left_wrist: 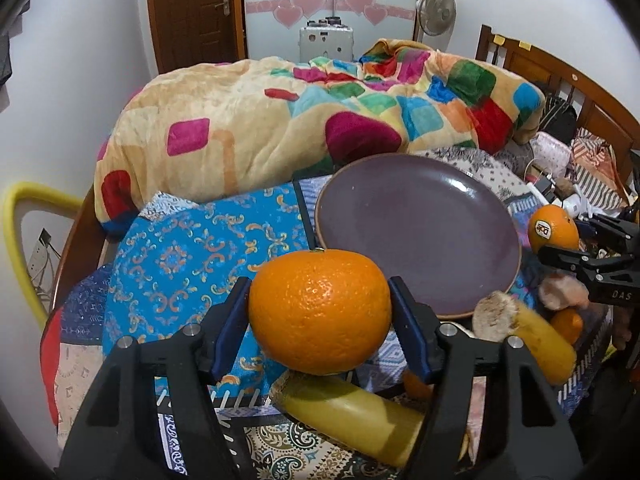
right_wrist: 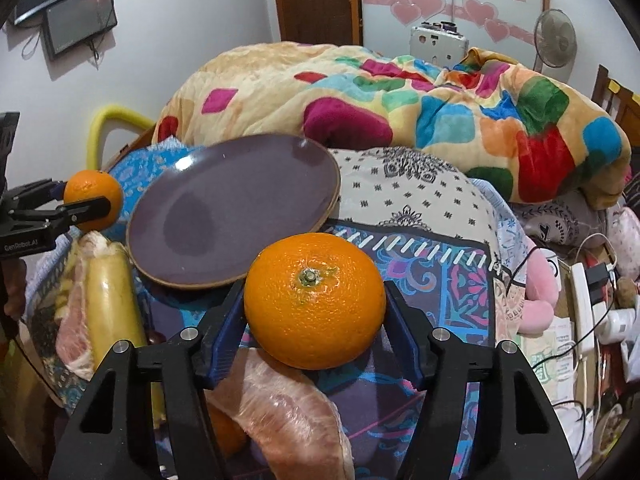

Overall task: Organize fruits
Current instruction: 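Grasp a large orange with the right gripper while the left gripper grasps another, then lower the oranges onto the brown plate and open both grippers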

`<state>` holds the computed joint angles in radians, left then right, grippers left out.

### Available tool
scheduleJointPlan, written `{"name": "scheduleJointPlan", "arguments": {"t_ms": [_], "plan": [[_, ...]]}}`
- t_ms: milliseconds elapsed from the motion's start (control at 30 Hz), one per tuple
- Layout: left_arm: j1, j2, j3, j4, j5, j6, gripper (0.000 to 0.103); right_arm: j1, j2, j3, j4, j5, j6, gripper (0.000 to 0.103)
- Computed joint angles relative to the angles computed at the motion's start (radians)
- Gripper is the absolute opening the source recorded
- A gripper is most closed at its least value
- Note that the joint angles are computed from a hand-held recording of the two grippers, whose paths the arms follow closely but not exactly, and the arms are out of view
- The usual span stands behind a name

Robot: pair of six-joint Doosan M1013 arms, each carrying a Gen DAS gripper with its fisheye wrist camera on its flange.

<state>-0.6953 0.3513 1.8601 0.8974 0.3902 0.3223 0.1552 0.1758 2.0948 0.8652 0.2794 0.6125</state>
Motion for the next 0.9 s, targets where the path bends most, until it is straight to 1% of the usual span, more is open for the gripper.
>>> {"name": "scheduleJointPlan", "arguments": {"t_ms": [133,200,333,433,633,800,900], "plan": [[-0.003,-0.008,-0.008,0.019,-0.002,-0.019,0.067,0.007,-0.026,0.011,0.062,-0.029,-0.068,0.061],[-0.007,-0.01,-0.017,0.048,0.0,-0.036,0.067,0.013,-0.037,0.011,0.087,-0.045,-0.098,0.061],[-0.014,-0.01,-0.033,0.101,0.008,-0.079,0.067,0.01,-0.047,0.011,0.19,-0.046,-0.2,0.061],[-0.013,-0.008,-0.044,0.104,-0.002,-0.071,0.067,0.012,-0.046,0.003,0.242,-0.048,-0.248,0.061],[-0.011,0.008,-0.075,0.13,-0.005,-0.077,0.067,0.02,-0.023,-0.03,0.259,-0.059,-0.269,0.061],[0.003,0.035,-0.115,0.06,-0.016,-0.01,0.067,0.023,0.009,-0.07,0.262,-0.055,-0.273,0.061],[0.009,0.054,-0.141,0.014,-0.007,0.042,0.067,0.032,0.027,-0.091,0.221,-0.062,-0.238,0.061]]}}
